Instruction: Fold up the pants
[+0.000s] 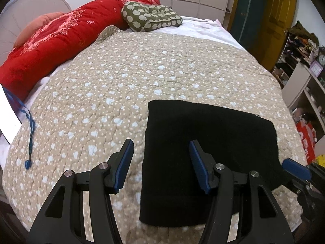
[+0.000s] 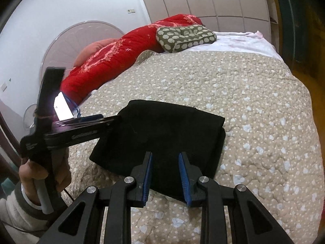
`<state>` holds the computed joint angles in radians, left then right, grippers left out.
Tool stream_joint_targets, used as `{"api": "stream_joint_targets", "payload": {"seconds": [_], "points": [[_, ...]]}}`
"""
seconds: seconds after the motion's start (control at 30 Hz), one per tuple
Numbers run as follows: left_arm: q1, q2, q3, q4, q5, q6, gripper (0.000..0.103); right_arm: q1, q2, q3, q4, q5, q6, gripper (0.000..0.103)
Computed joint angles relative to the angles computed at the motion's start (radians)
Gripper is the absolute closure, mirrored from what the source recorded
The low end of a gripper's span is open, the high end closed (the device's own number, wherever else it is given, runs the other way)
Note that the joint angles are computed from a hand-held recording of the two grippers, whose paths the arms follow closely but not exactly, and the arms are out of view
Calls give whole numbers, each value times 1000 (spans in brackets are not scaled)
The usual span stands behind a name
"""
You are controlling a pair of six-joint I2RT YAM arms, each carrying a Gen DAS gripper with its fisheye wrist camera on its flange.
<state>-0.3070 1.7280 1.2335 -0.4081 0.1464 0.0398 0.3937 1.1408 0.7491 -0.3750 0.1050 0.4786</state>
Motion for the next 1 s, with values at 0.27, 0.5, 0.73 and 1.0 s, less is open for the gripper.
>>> {"api": "stream_joint_targets", "payload": {"seconds": [0.27,0.5,0.73,1.0], "points": [[8,-14,-27,-16,41,-5,46,-16,34,3,0,-5,3,78],[2,7,-61,30,18,-13,35,-50,88,-34,61,-26,4,78],[0,3,-58,24,10,-14,35,-94,98,23,47,-56,-14,78],[-8,16,-46,24,-2,-13,35,-181,296,96,137,-82,-16,78]]}}
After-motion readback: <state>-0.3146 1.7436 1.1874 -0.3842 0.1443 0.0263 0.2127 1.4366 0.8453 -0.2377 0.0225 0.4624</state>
